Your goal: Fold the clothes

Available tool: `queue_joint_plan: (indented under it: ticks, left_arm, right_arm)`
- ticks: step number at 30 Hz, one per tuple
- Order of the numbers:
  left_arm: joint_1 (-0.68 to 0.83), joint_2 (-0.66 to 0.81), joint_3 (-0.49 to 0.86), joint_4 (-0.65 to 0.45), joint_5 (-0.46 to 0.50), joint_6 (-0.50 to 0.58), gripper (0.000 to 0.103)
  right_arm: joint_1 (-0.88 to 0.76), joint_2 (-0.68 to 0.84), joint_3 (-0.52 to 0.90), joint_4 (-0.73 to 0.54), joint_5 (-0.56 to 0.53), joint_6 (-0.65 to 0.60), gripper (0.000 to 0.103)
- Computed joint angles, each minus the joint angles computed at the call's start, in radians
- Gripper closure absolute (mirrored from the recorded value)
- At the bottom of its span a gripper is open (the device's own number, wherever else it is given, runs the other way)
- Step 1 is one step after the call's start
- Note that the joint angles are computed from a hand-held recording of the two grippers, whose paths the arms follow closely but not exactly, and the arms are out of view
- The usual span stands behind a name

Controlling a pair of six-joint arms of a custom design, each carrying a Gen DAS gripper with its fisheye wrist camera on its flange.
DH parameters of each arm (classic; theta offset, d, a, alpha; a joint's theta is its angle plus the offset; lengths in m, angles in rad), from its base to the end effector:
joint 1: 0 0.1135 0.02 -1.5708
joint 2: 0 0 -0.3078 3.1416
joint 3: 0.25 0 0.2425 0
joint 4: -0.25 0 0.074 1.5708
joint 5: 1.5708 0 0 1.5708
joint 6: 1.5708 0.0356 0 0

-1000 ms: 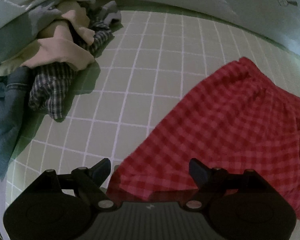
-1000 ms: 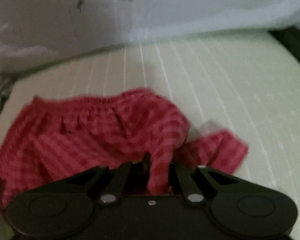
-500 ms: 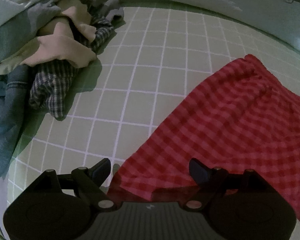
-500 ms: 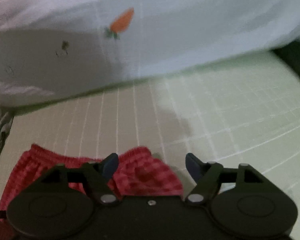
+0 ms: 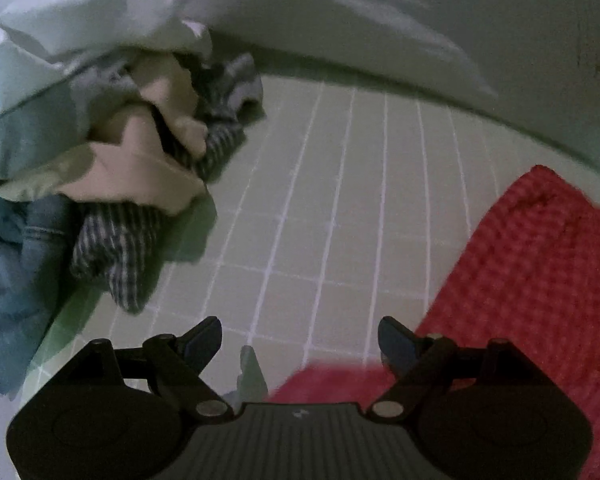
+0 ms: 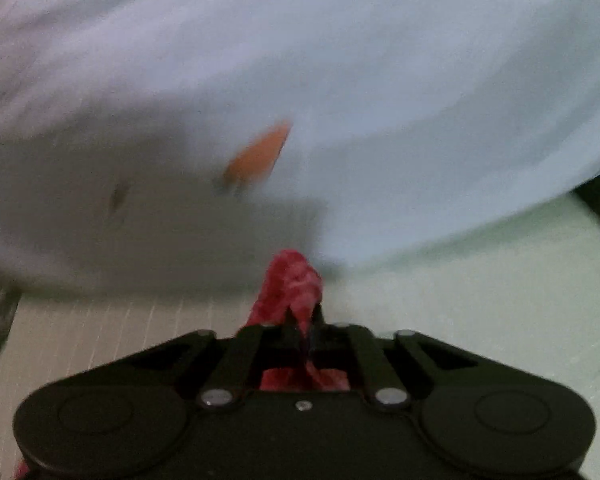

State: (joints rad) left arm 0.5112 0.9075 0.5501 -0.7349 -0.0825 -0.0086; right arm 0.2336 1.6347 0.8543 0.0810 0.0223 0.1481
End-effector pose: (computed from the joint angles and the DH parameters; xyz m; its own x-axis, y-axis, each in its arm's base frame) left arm 0.1050 0.0622 0.2329 -0.7697 -0.4416 -0.4611 -0.5273 0.8469 0.0692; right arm 0.3238 0.0762 0.2274 -0.6511 -0.0033 -0.7590 -0.1200 0.9878 0.0987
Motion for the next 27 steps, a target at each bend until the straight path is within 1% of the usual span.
queue_joint_plan:
  ticks: [1,3,5,6,7,9,12,15,18,22,24,26,27]
  left_arm:
    - [0.01,-0.005,0.003,0.001,0.008,0.003,0.017]
    - [0.034,-0.013,0.002,-0.004,0.024,0.02,0.017]
    - [0.051,-0.029,-0.006,-0.019,0.032,0.03,0.017]
    - [0.07,-0.027,-0.011,-0.02,0.042,0.043,0.017]
    - [0.085,-0.028,-0.018,-0.024,0.051,0.05,0.017]
    - [0.119,-0.031,-0.031,-0.035,0.071,0.068,0.017]
    - [0.132,-0.034,-0.042,-0.053,0.09,0.067,0.017]
    - [0.095,-0.041,-0.048,-0.069,0.08,0.037,0.017]
    - [0.031,-0.067,-0.043,-0.092,0.056,-0.009,0.017]
    - [-0.061,-0.125,-0.027,-0.146,0.023,-0.076,0.017]
    - [-0.106,-0.158,-0.016,-0.182,0.008,-0.111,0.017]
    - [-0.151,-0.198,-0.002,-0.224,-0.007,-0.15,0.017]
    - [-0.18,-0.218,0.005,-0.248,-0.02,-0.177,0.017]
  right_arm:
    - [0.004,-0.002,-0.003,0.016,0.037,0.006,0.048]
    - [0.013,-0.004,-0.007,0.047,0.11,0.015,0.042]
    - [-0.012,-0.041,-0.054,0.041,0.109,0.026,0.036]
    - [-0.035,-0.071,-0.092,0.033,0.1,0.042,0.032]
    - [-0.064,-0.105,-0.135,0.024,0.089,0.059,0.03]
    - [-0.131,-0.173,-0.213,-0.001,0.06,0.082,0.029]
    - [-0.249,-0.241,-0.311,-0.046,0.027,0.116,0.027]
    - [-0.389,-0.231,-0.376,-0.049,-0.05,0.099,0.027]
    - [-0.396,-0.204,-0.414,-0.027,-0.071,0.106,0.027]
    - [-0.392,-0.254,-0.48,-0.005,-0.083,0.081,0.023]
    - [-0.378,-0.247,-0.481,0.009,-0.091,0.081,0.023]
    - [-0.369,-0.273,-0.481,-0.005,-0.109,0.06,0.024]
    - [-0.362,-0.29,-0.489,-0.004,-0.114,0.044,0.026]
